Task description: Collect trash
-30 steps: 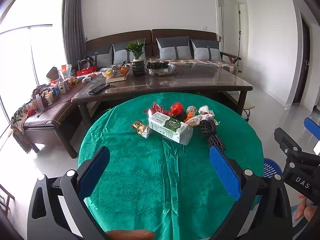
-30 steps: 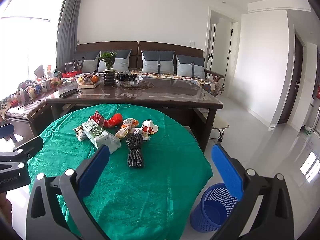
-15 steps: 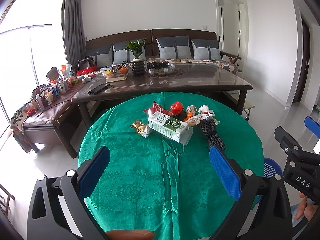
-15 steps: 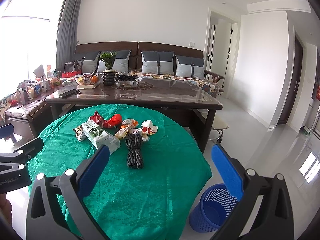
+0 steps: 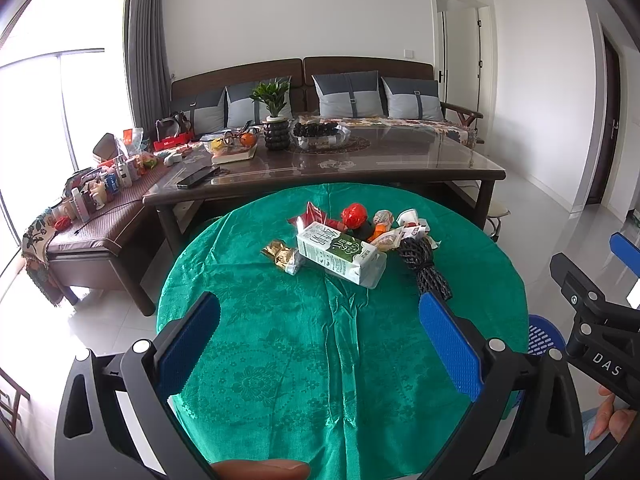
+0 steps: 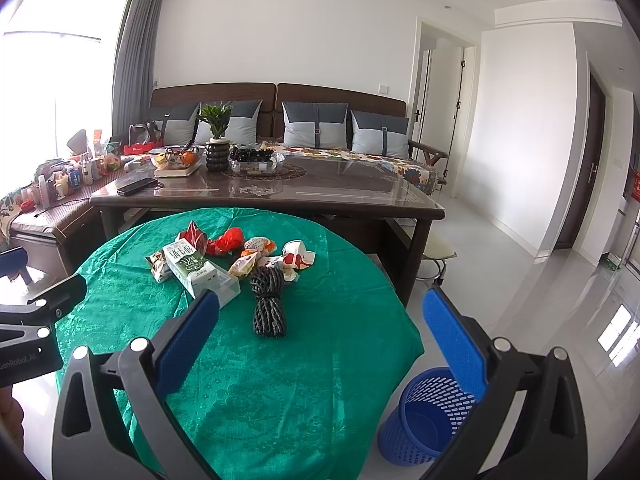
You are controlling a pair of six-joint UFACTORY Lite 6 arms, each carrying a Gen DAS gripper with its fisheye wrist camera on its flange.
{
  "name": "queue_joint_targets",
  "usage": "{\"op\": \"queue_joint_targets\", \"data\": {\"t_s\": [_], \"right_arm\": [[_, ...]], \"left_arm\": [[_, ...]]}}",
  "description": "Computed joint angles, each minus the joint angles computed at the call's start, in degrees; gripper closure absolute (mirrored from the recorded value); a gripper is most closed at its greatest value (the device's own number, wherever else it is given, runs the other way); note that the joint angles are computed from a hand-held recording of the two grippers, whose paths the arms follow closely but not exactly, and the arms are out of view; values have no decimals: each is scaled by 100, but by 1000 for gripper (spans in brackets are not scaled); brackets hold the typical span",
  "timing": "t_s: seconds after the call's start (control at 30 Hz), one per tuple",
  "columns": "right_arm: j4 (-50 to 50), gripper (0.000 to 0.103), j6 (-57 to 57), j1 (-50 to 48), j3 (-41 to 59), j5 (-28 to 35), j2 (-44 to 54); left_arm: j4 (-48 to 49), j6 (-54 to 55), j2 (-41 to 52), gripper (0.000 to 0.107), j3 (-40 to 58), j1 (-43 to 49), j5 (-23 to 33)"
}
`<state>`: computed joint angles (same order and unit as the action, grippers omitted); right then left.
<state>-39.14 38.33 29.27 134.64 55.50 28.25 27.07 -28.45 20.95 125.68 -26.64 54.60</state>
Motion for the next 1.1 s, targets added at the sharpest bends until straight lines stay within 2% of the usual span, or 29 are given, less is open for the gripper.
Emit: {"op": "queue_joint_targets", "data": {"t_s": [1.1], "right_arm": [[-8,5,-13,-4,31,15,0]], "left_arm": [[32,-15,65,8,49,-22,-6]]}}
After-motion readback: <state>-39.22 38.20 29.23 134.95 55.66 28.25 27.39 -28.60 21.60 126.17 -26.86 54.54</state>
